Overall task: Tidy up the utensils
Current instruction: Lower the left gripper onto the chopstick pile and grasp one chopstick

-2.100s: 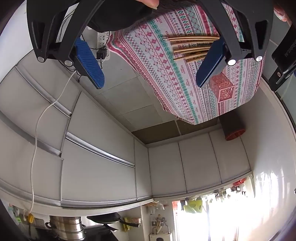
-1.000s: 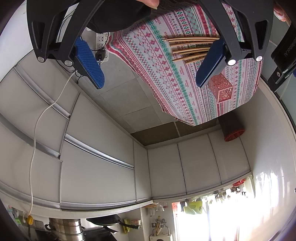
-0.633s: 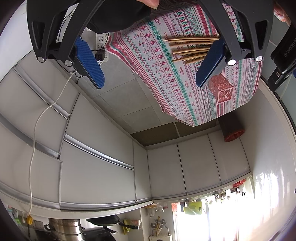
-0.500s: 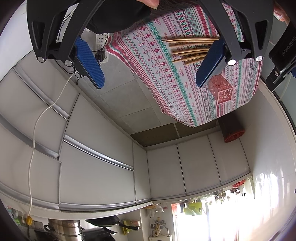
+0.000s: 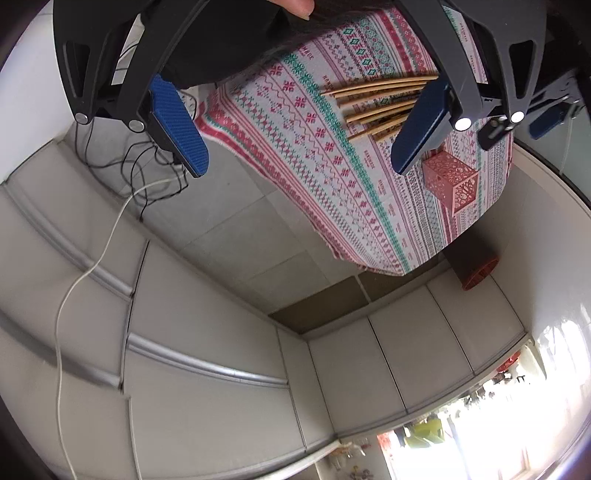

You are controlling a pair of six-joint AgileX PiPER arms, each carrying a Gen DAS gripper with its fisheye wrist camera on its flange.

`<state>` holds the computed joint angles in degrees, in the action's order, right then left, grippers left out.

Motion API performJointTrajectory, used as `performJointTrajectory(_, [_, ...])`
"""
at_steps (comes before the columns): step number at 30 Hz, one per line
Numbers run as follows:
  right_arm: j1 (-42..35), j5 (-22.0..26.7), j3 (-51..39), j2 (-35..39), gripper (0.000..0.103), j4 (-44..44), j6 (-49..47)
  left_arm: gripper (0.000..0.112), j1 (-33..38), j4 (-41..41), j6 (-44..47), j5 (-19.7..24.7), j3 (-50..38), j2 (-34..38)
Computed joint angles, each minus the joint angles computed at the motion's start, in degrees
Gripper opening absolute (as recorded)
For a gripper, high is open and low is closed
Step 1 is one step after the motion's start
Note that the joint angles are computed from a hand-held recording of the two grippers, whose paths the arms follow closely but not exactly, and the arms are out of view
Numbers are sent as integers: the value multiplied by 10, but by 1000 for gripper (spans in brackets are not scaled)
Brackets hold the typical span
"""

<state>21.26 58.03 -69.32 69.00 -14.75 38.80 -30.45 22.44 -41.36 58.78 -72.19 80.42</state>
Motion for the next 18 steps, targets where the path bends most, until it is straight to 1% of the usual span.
performJointTrajectory(1, [-30, -15, 9, 4, 96, 39, -29, 96, 20, -33, 50, -9, -7, 23])
performJointTrajectory(3, [-89, -24, 17, 18, 96, 138, -92, 96, 54, -106, 143, -33, -20, 70])
performJointTrajectory(4, [-113, -32, 25, 25, 96, 181, -122, 96, 73, -142, 200, -31, -33, 104])
performJointTrajectory(5, [-131, -28, 27, 34, 96, 214, -144, 96, 87, -178, 248, -28, -45, 131])
performJointTrajectory(7, [-158, -25, 34, 52, 96, 270, -180, 96, 108, -218, 315, -11, -73, 189])
performJointTrajectory(9, [-181, -24, 41, 72, 96, 324, -218, 96, 113, -218, 337, 6, -100, 231])
performJointTrajectory(12, [-205, -2, 38, 100, 96, 391, -259, 95, 128, -227, 375, 26, -138, 280])
performJointTrajectory(14, [-210, 8, 32, 121, 96, 420, -276, 91, 143, -241, 398, 43, -164, 303])
performJointTrajectory(15, [-208, 13, 27, 131, 96, 429, -281, 86, 150, -248, 409, 53, -176, 314])
performJointTrajectory(16, [-204, 18, 23, 140, 96, 435, -285, 78, 153, -245, 412, 64, -194, 331])
performJointTrajectory(17, [-202, 23, 20, 148, 96, 440, -289, 74, 157, -243, 419, 77, -210, 348])
performJointTrajectory(18, [-197, 25, 16, 155, 96, 442, -285, 64, 161, -243, 427, 89, -221, 360])
